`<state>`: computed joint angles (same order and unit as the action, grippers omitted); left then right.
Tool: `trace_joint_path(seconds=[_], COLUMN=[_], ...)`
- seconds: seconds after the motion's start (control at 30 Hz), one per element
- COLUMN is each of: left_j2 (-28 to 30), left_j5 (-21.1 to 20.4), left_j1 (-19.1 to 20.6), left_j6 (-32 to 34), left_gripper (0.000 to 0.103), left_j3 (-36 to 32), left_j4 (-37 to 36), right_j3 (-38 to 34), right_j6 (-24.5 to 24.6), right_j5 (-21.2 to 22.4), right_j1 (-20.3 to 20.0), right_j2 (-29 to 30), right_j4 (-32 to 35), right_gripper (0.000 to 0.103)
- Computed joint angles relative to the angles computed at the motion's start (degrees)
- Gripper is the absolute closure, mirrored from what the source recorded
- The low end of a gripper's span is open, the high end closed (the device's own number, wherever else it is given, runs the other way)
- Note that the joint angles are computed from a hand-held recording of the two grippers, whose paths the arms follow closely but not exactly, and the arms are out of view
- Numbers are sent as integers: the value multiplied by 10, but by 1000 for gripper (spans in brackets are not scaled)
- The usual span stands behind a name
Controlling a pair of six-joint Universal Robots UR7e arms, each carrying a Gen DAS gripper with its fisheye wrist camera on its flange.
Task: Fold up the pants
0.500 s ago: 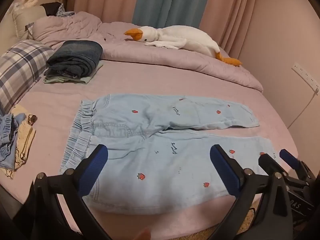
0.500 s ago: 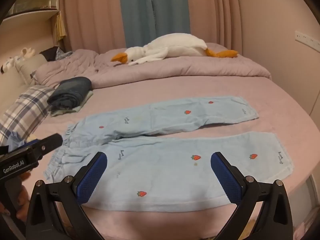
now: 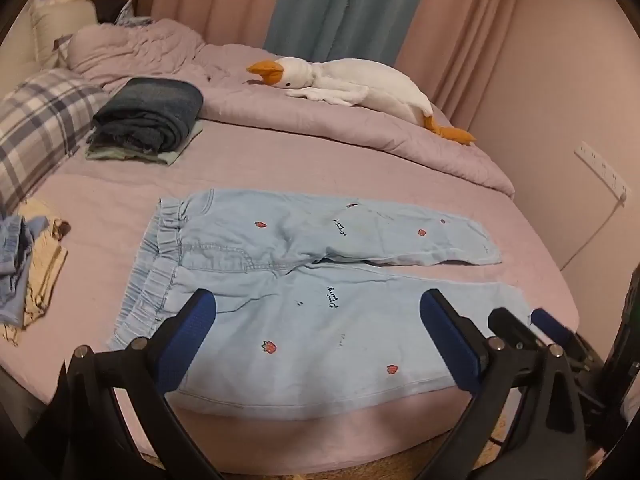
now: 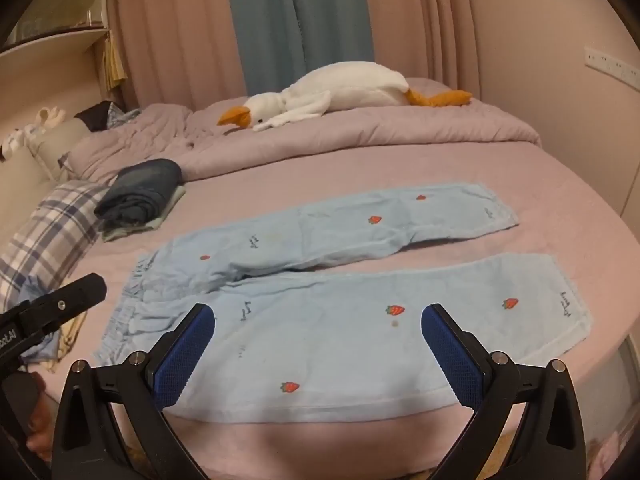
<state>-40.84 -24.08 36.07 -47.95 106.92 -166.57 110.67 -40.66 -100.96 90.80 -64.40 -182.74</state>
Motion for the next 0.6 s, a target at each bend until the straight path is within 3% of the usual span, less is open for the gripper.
trace_joint_path(seconds=[0.27, 0.6], left_j2=[-1, -3], left_j5=[-18, -8], left_j1=[2, 3], left_j6=[27, -51], left_gripper=[2, 2], left_j3=[4, -15], left_j4=[-19, 98], right_j3=[-8, -4], right_j6=[4, 8], right_j5=[0, -7], right_j1=[1, 1], right_j2=[2, 0], right_j4=[26, 24], right_gripper=[0, 0])
